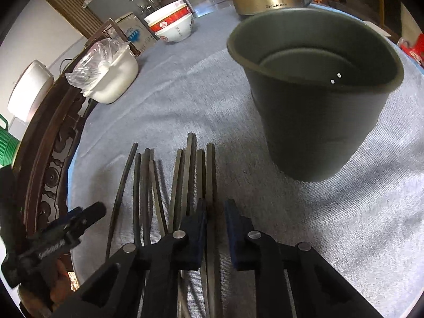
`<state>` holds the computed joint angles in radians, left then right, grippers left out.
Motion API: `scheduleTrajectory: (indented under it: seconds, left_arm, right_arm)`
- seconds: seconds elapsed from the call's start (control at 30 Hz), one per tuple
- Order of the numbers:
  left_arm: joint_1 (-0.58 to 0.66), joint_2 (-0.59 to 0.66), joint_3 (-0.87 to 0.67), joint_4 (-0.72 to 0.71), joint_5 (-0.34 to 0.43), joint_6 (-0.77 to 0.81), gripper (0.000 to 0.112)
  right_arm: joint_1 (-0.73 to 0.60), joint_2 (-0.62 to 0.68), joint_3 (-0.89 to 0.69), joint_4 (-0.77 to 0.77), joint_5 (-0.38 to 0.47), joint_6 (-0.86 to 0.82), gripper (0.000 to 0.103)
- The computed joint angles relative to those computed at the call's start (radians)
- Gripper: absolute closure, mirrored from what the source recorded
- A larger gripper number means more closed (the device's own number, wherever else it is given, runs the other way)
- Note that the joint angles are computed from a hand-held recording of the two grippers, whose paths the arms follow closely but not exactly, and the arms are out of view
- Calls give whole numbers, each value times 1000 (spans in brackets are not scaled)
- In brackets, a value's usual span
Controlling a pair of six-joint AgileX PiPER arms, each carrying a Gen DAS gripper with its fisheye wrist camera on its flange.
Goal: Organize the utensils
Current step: 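Close the left gripper on one dark chopstick while the right gripper grasps another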
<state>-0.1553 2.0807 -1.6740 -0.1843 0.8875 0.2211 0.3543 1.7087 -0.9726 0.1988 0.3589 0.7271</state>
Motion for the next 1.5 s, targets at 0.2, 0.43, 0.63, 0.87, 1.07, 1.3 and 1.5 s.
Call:
scheduleTrajectory:
  seconds: [0.2, 0.43, 0.63, 0.87, 1.07, 1.3, 1.5]
  left_arm:
    - [-14, 44, -43, -18, 32, 12, 62]
    - [6, 1, 23, -58, 31, 68, 98]
    - [47, -76, 130, -133, 47, 140, 104]
    - [67, -64, 58, -125, 132, 108, 99]
    - [51, 91, -193, -96, 210, 23, 89]
    - [12, 233, -426, -57, 294, -27, 89]
    - [-7, 292, -522, -73, 325, -42, 104]
  right_arm:
    - [10, -7, -8, -67, 31, 46, 91]
    - [16, -9, -41, -152, 117, 123, 90]
    - [-34, 45, -104, -5, 176, -7, 88]
    - [-21, 109, -207, -137, 236, 85, 88]
    - [-6, 131, -237, -216, 249, 109, 89]
    - [4, 120, -213, -244, 227, 130, 96]
    - [-5, 90, -154, -209, 151, 111, 97]
